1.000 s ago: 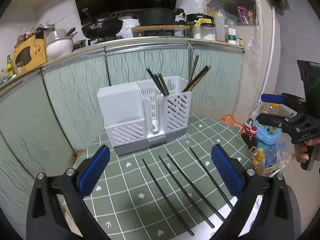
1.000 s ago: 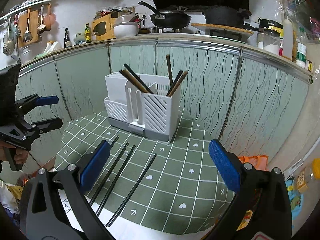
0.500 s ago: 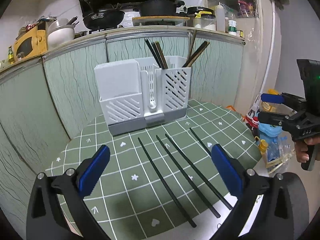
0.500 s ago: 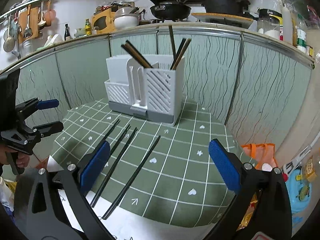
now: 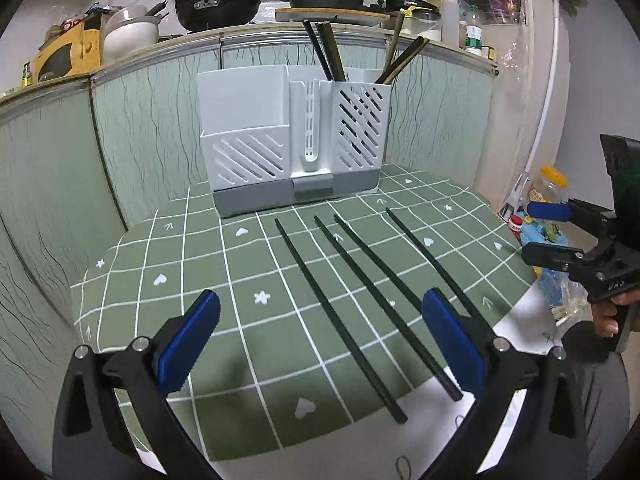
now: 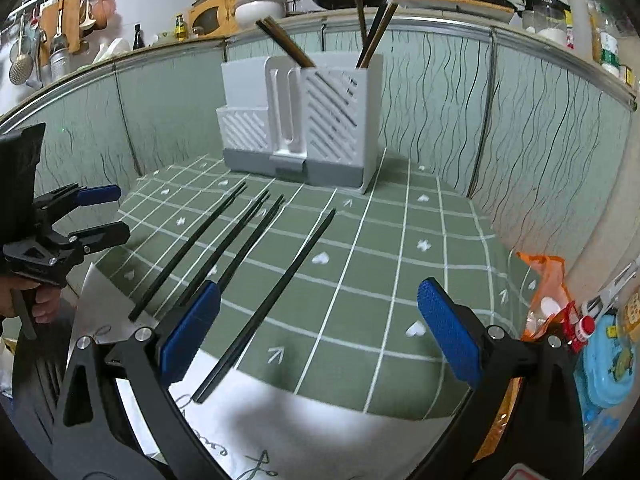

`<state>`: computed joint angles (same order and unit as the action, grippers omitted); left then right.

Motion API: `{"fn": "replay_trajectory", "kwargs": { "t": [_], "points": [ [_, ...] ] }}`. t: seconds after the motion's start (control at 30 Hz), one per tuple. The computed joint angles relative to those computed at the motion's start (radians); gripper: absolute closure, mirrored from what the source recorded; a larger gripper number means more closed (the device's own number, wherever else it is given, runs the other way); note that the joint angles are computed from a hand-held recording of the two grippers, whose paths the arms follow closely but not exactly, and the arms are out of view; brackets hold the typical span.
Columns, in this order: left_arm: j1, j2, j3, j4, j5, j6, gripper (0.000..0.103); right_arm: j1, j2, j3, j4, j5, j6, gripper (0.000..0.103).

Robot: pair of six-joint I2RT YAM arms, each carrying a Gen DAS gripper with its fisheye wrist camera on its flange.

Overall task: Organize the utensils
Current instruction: 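Close the left tool on a black chopstick while the right tool grasps another black chopstick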

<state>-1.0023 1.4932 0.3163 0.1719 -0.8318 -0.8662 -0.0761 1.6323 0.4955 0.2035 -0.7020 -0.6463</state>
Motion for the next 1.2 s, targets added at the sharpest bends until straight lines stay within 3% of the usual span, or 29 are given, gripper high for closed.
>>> {"fn": "replay_trajectory", "kwargs": {
  "t": [0.5,0.83,0.97,1.1,1.2],
  "points": [
    [-0.081,0.204,0.024,0.050,-0.010,-0.133,0.005,0.063,0.086,-0.113,0.163,0.069,-0.017,0.008],
    [-0.110,0.334,0.128,-0.056,-0.022,-0.221,0.006,0.099,0.144,-0.147,0.256,0.115,0.015,0.009],
    [-0.100,0.361,0.141,-0.066,0.001,-0.258,0.018,0.123,0.162,-0.166,0.314,0.147,0.038,0.012],
    [-0.109,0.399,0.166,-0.104,-0.009,-0.321,0.024,0.137,0.190,-0.179,0.366,0.157,0.068,0.016],
    [-0.118,0.414,0.187,-0.129,-0.019,-0.343,0.040,0.139,0.197,-0.201,0.420,0.162,0.088,0.026]
  ]
}}
